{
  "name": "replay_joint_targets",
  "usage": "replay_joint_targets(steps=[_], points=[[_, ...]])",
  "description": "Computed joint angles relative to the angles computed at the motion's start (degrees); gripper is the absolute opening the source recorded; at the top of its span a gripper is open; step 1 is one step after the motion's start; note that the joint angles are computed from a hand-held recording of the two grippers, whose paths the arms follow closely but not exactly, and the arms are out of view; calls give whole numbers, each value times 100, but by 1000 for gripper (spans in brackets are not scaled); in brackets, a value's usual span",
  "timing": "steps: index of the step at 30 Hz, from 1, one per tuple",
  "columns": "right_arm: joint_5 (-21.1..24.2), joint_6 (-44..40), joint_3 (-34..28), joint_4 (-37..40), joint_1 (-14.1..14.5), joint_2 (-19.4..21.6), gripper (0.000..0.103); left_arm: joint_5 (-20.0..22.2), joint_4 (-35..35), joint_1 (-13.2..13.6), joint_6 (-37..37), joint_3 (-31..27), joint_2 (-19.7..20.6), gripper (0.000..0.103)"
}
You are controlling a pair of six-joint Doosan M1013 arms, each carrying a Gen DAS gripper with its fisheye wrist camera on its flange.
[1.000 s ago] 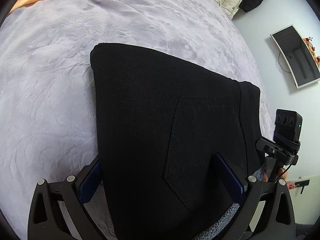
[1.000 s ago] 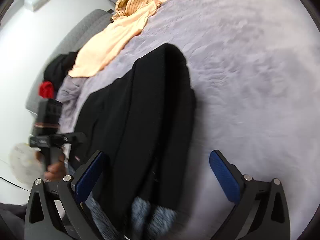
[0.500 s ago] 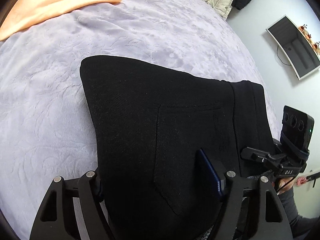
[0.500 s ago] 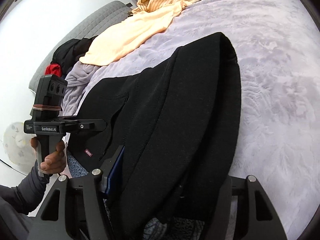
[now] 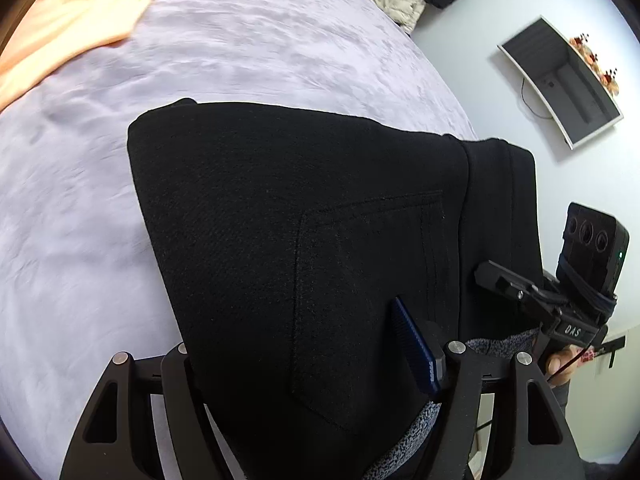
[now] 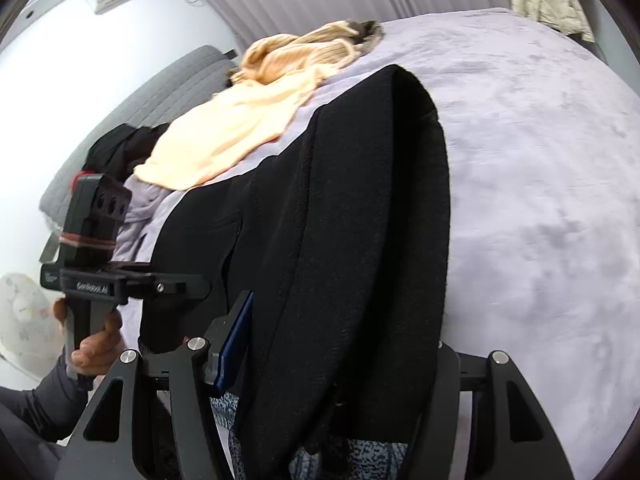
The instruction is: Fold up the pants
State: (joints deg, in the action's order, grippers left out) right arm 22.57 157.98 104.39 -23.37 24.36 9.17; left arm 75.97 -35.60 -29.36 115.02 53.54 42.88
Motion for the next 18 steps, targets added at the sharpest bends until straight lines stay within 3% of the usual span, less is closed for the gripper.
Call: replay_joint_targets(steps=[5, 12, 15, 18], points=[[95, -97, 270, 343, -279, -173, 64, 236, 255, -235, -312, -529, 353, 72], [-346, -261, 607, 799, -490, -199, 65, 340, 450, -323, -474, -787, 543, 75], [-410, -440, 624, 1063, -544, -143, 74, 460, 405, -333, -703, -1004, 716, 85], [-347, -333, 583, 1210, -572, -90, 82, 520, 303, -264, -776, -953, 680, 85]])
